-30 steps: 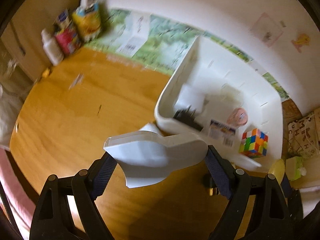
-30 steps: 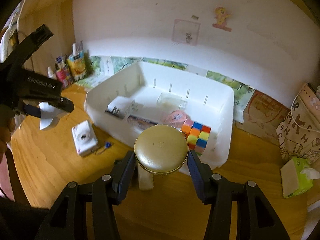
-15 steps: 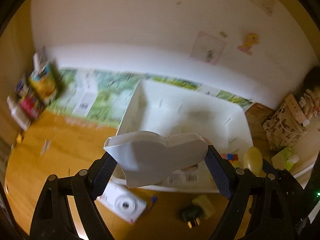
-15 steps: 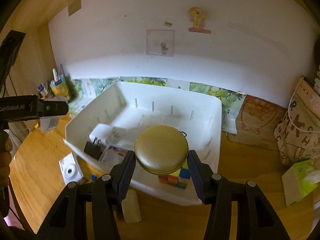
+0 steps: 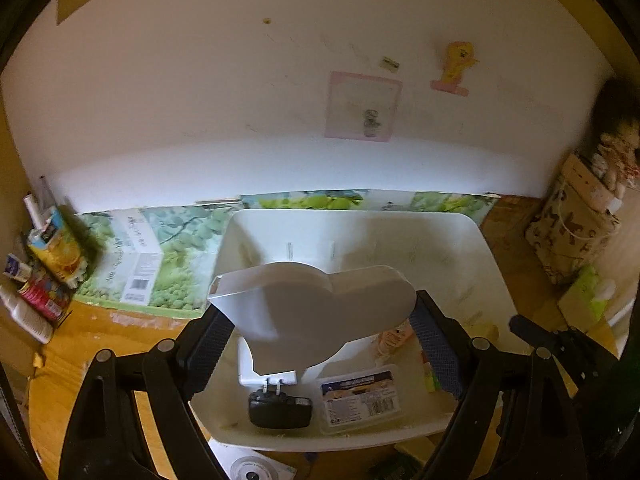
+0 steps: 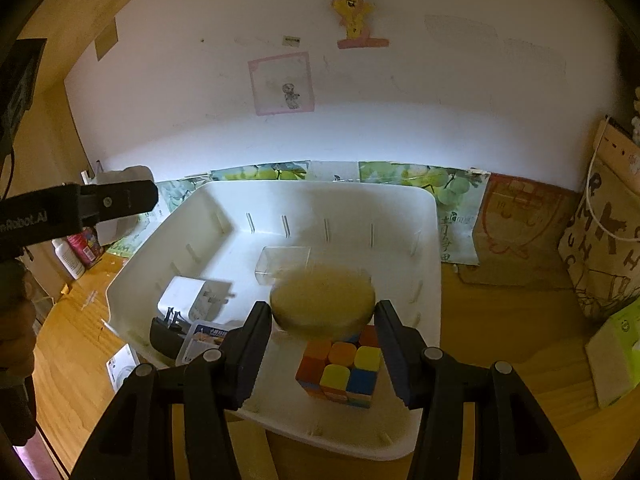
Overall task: Organize rigid objects
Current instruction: 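Open the left tool to drop the white piece while the right tool releases the compact into the bin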
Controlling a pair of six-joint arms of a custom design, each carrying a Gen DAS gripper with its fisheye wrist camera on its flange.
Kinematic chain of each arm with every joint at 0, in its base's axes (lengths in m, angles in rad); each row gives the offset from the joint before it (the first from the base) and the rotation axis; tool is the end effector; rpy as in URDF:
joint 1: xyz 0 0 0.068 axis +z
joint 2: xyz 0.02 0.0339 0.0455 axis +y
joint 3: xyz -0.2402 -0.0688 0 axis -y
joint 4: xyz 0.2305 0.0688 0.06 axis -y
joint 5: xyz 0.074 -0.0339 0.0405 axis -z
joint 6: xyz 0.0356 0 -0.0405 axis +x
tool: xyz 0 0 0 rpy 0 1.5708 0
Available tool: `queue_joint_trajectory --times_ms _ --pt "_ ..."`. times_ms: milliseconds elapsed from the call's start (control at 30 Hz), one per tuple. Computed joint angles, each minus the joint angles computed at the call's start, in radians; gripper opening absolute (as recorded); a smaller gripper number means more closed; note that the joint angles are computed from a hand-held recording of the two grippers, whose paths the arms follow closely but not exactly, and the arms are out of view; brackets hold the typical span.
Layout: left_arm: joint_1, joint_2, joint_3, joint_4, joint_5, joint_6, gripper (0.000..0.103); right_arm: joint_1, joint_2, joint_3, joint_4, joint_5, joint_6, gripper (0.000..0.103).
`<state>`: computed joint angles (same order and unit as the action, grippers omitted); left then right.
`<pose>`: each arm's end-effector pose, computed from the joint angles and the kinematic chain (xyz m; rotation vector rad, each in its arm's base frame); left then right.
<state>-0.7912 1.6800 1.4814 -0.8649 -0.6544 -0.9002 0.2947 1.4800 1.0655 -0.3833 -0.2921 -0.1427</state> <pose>0.2500 -0.2221 0.2762 -0.3315 2.3146 0.0724 0.2926 0.0995 0.2374 -0.6501 2.2736 0.4192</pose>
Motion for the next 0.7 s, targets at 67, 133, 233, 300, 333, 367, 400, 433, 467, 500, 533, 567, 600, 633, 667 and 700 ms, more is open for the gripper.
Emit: queue_joint_trajectory --times_ms 67,133,233,300,333,367,400,433,467,500,533,567,600,633,667,700 --pt "-0.001 0.003 0.005 -0.005 0.006 0.007 0.089 -0.001 0.002 0.002 0.000 -0.005 -0.001 0.054" --pt "-0.002 0.005 0.008 -0.004 0.006 0.011 0.090 0.000 0.003 0.003 0.001 0.000 -0.001 0.054" --pt "-0.010 -0.001 0.016 -0.014 0.000 0.007 0.092 -0.002 0.010 0.015 -0.013 0.000 0.001 0.055" --pt "-0.025 -0.010 0.025 -0.031 -0.030 -0.004 0.096 -0.007 0.013 0.026 -0.031 -0.007 0.002 0.063" --pt "-0.029 -0.013 0.026 -0.036 -0.039 -0.006 0.096 -0.010 0.012 0.029 -0.037 -0.012 0.002 0.065" --pt "-0.038 -0.015 0.036 -0.052 -0.051 -0.014 0.096 -0.013 0.008 0.032 -0.043 -0.021 0.003 0.069" --pt "-0.042 -0.014 0.044 -0.065 -0.060 -0.023 0.096 -0.017 0.004 0.034 -0.050 -0.030 0.003 0.070" --pt "-0.049 -0.011 0.057 -0.087 -0.076 -0.038 0.096 -0.020 -0.001 0.035 -0.055 -0.036 0.003 0.071" --pt "-0.056 -0.010 0.067 -0.105 -0.087 -0.052 0.096 -0.024 -0.009 0.035 -0.063 -0.042 0.003 0.072" --pt "-0.062 -0.013 0.070 -0.115 -0.095 -0.062 0.096 -0.025 -0.017 0.034 -0.067 -0.046 0.002 0.074" --pt "-0.069 -0.018 0.071 -0.125 -0.106 -0.076 0.096 -0.027 -0.030 0.032 -0.075 -0.048 -0.002 0.075" --pt "-0.076 -0.025 0.073 -0.138 -0.121 -0.093 0.096 -0.028 -0.042 0.030 -0.081 -0.050 -0.005 0.076" --pt "-0.086 -0.029 0.081 -0.156 -0.137 -0.112 0.096 -0.027 -0.051 0.032 -0.091 -0.049 -0.009 0.076" --pt "-0.096 -0.033 0.092 -0.179 -0.154 -0.134 0.096 -0.027 -0.067 0.030 -0.099 -0.050 -0.014 0.076" --pt "-0.105 -0.036 0.101 -0.199 -0.169 -0.152 0.096 -0.029 -0.081 0.027 -0.105 -0.052 -0.018 0.076" --pt "-0.112 -0.040 0.106 -0.214 -0.180 -0.166 0.096 -0.031 -0.098 0.023 -0.112 -0.052 -0.021 0.077"
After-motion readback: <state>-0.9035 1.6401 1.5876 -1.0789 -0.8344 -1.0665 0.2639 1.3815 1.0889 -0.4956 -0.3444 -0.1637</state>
